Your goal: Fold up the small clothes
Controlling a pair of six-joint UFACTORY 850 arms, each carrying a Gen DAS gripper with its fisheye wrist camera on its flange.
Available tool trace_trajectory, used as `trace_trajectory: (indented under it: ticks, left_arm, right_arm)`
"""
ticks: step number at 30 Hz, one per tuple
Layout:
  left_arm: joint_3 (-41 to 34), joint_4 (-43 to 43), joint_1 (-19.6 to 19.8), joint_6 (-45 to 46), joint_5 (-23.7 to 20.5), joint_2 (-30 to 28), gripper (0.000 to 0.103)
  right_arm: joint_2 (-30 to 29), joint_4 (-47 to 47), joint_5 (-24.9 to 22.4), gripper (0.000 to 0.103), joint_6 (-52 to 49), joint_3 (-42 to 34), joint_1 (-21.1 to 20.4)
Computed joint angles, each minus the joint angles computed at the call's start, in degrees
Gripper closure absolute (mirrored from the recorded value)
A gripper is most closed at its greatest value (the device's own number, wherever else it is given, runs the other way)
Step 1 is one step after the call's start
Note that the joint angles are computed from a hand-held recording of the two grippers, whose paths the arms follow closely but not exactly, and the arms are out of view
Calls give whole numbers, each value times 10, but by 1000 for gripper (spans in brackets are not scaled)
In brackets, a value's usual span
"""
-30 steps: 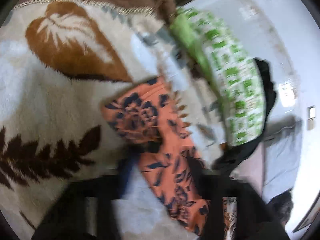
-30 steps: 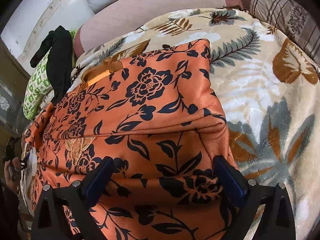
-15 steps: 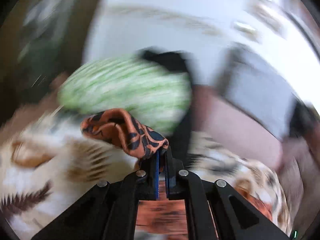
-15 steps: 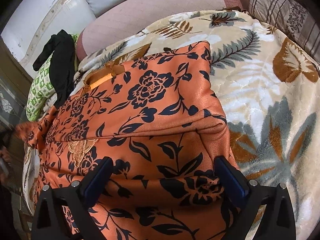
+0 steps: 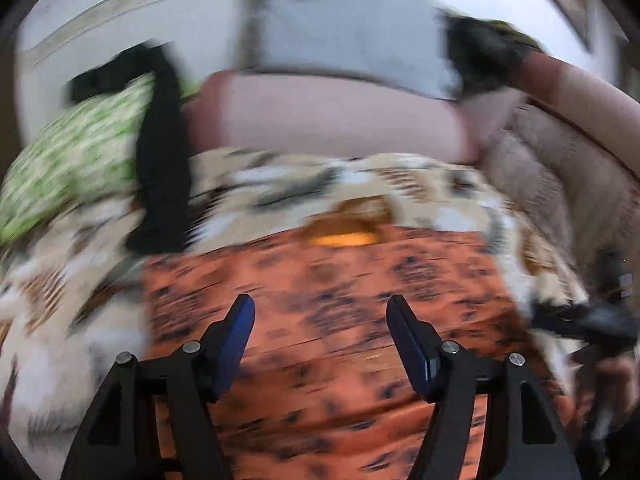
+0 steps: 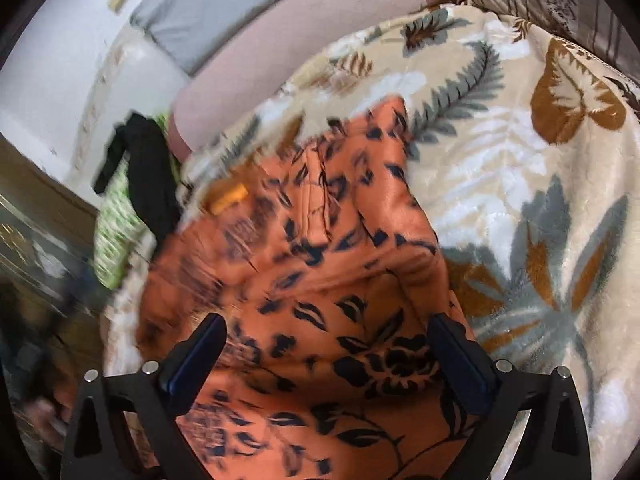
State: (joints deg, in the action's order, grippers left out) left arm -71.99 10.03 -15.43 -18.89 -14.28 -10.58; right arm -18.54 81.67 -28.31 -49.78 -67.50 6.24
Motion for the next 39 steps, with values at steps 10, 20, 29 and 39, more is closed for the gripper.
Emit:
trace_trajectory:
  ticks: [10,20,29,39]
  left_arm:
    - [22,88,75,-144,-65,-45,34]
    - [55,67,96,-136,-28,-36,60]
    - [58,267,77,-313,-21,-1,33]
    - [-27,194,71,-249,-140,-95,26]
  right_arm:
    - [-152,-145,-85,8,232,-208,0]
    - [-123,-302,-48,88,288,-235,45]
    - [-103,-414,-10,31,373,-187,46]
    - [-200,-154,-155,30,215,-249,22]
